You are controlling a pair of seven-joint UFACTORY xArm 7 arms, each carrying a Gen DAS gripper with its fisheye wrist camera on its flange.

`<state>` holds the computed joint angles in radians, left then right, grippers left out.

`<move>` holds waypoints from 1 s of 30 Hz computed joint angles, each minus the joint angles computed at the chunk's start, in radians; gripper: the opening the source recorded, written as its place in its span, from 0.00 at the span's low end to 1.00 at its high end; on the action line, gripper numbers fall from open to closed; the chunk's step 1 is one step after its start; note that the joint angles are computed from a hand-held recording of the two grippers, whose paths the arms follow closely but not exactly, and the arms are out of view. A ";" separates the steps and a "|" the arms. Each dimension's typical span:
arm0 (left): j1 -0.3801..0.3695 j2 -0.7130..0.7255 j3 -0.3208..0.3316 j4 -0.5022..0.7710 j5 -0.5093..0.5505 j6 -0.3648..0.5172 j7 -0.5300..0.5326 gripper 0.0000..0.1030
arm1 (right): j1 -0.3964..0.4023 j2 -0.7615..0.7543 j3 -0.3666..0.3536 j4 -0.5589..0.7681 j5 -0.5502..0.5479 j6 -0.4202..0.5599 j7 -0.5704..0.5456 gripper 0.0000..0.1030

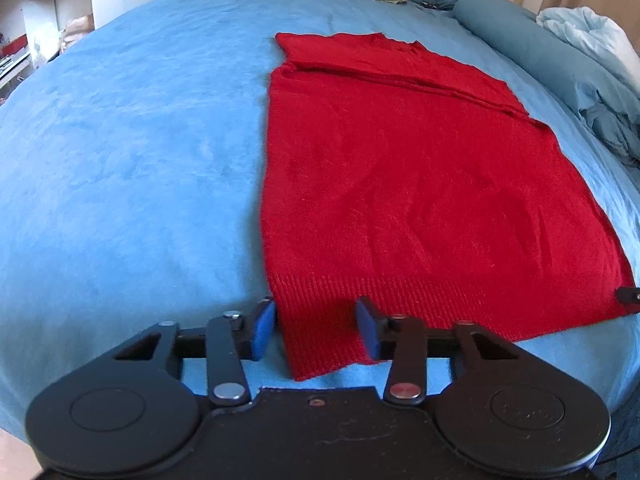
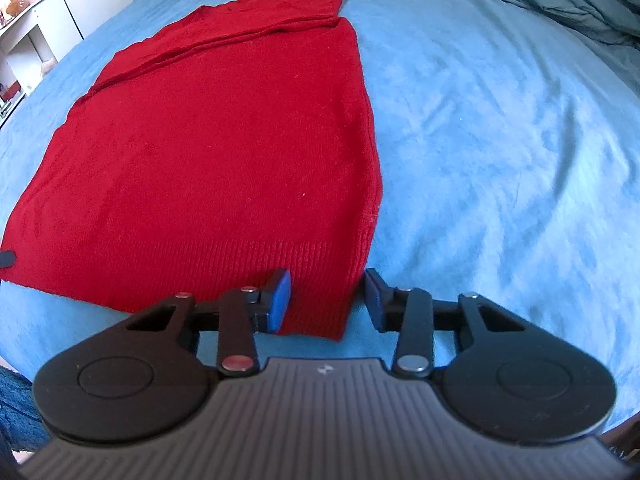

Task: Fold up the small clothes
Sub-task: 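Grasp the sweater hem with the left gripper while the right gripper grasps it too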

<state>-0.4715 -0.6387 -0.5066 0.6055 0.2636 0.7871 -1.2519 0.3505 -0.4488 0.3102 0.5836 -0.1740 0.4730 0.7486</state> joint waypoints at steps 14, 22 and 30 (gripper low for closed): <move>-0.011 -0.048 0.015 0.044 -0.021 0.034 0.005 0.06 | 0.018 -0.052 -0.023 -0.025 0.033 -0.067 0.036 0.20; 0.148 -0.028 0.034 0.192 0.047 -0.050 0.047 0.05 | 0.006 -0.022 -0.107 0.097 0.128 -0.213 -0.075 0.20; 0.426 0.430 0.007 0.617 0.356 -0.146 0.004 0.05 | -0.075 0.465 -0.141 0.649 0.088 -0.292 -0.162 0.19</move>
<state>-0.0453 -0.2091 -0.4991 1.2226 0.6194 0.6408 -1.2478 0.2759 0.0160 0.1691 1.2328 -0.0861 0.1810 0.5870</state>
